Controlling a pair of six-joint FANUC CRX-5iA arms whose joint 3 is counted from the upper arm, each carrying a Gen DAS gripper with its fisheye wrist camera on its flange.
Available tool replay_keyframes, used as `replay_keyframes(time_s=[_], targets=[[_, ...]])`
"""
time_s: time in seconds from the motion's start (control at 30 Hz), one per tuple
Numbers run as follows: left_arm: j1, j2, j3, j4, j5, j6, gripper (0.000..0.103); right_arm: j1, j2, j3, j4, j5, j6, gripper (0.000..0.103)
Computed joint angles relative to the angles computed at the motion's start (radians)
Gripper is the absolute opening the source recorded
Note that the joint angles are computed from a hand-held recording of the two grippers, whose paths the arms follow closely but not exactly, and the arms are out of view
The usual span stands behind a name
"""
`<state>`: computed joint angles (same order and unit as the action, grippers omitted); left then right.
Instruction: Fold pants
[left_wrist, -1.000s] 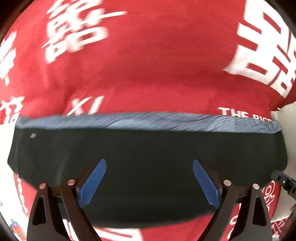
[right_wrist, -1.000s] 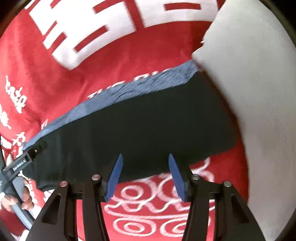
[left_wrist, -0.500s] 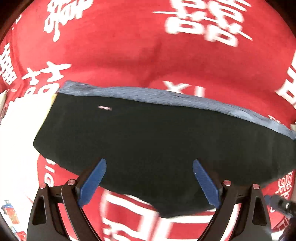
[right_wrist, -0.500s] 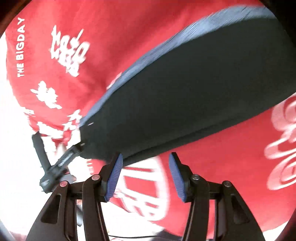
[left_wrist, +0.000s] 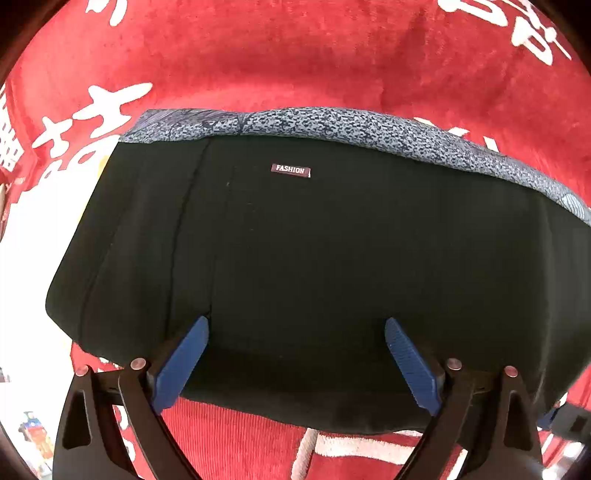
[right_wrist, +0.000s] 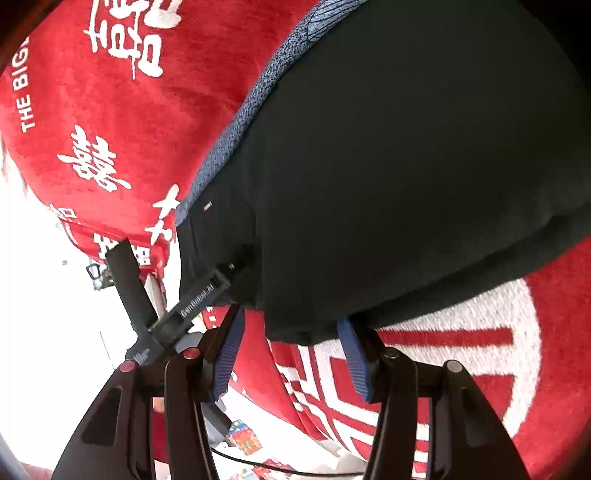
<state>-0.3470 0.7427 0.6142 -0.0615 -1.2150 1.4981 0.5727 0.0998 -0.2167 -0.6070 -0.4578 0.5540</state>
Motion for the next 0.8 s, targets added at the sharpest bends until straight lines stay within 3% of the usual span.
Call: replay_keyframes(time_s=[0.07,0.13,0.17,0.23,0.33,0.4,0.47,0.57,0.7,0.8], targets=[[0.001,-0.008,-0.02,0.006,0.019,-0.016,0.098,-0.007,-0.007,-0.014,-0.017,0.037,-0.017,0.056],[-0.004,-0.012,-0.018,-0.004,0.014,-0.027,0.098,-0.001,-0.006,-0.023,0.041,0.061,-0.112,0.031],[-0.007,-0.017,-0.02,-0.004,0.008,-0.033,0.098,0.006,-0.01,-0.026,0.102,0.051,-0.172,0.01],[0.0,-0.027,-0.03,0.014,0.007,-0.051,0.098,0.034,-0.028,-0.04,0.23,0.054,-0.272,0.01],[0.002,-0.037,-0.047,0.018,0.007,-0.081,0.098,0.081,-0.033,-0.045,0.374,-0.017,-0.369,0.009],[-0.013,-0.049,-0.067,-0.019,0.026,-0.095,0.098,0.091,-0.017,-0.045,0.355,-0.051,-0.37,0.009],[-0.026,-0.064,-0.086,-0.05,0.048,-0.097,0.098,0.096,-0.026,-0.085,0.328,0.001,-0.39,0.008],[-0.029,-0.065,-0.073,-0.051,0.022,-0.07,0.098,0.094,-0.027,-0.072,0.346,-0.024,-0.368,0.008],[-0.036,-0.097,-0.094,0.025,0.037,-0.099,0.098,0.079,-0.028,-0.043,0.32,-0.068,-0.298,0.01],[-0.07,-0.106,-0.099,0.079,0.053,-0.117,0.098,0.049,-0.027,0.004,0.245,-0.124,-0.197,0.021]])
